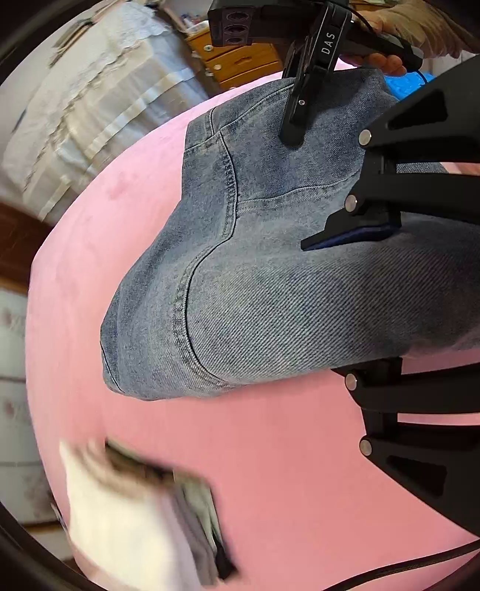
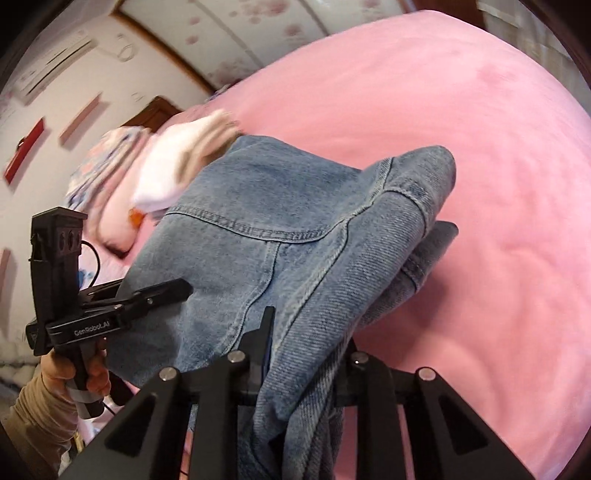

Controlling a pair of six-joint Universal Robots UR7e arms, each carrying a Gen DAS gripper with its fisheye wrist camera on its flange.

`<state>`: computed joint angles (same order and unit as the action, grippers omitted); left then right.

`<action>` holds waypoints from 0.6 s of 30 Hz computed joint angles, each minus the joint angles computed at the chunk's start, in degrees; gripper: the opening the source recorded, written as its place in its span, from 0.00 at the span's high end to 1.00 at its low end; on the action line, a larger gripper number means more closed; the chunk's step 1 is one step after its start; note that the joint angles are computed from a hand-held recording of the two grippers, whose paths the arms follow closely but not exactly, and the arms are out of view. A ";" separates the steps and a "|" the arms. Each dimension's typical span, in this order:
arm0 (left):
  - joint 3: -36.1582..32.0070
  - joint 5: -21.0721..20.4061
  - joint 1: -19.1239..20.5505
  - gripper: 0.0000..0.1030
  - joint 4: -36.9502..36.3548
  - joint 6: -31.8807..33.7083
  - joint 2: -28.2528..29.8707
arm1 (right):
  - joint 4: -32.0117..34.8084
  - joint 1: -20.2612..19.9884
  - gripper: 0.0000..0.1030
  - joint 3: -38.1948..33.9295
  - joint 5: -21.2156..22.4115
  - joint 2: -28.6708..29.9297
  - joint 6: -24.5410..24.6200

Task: Fold large clothes
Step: 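Carry the denim bundle with the right tool onto the folded clothes stack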

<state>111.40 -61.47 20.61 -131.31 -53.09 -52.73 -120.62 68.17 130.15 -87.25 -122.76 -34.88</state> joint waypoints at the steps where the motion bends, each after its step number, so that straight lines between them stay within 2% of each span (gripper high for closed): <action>1: 1.05 1.04 -0.23 0.59 2.61 -1.20 -3.51 | -1.00 3.26 0.80 0.24 -0.23 1.06 2.23; 4: 2.10 4.12 -0.19 0.59 9.92 -1.86 -11.21 | -5.87 13.61 0.80 -0.13 -0.93 6.31 9.17; 7: -0.97 8.86 0.83 0.59 18.98 -0.05 -16.75 | -13.75 23.94 0.80 -3.05 -1.80 15.66 15.37; 10: -6.21 13.90 3.16 0.59 24.83 4.98 -18.91 | -19.95 29.90 0.80 -7.17 -1.87 23.84 19.25; 14: -14.91 19.43 9.67 0.59 26.38 15.01 -19.11 | -29.81 34.91 0.80 -15.72 -0.83 37.96 23.23; 18: -21.01 23.52 17.36 0.59 20.78 27.90 -17.06 | -36.28 35.40 0.80 -24.79 1.39 51.59 25.69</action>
<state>90.40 -37.94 37.98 -110.53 -25.19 -69.79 -156.90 103.57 105.36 -85.86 -71.17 -9.19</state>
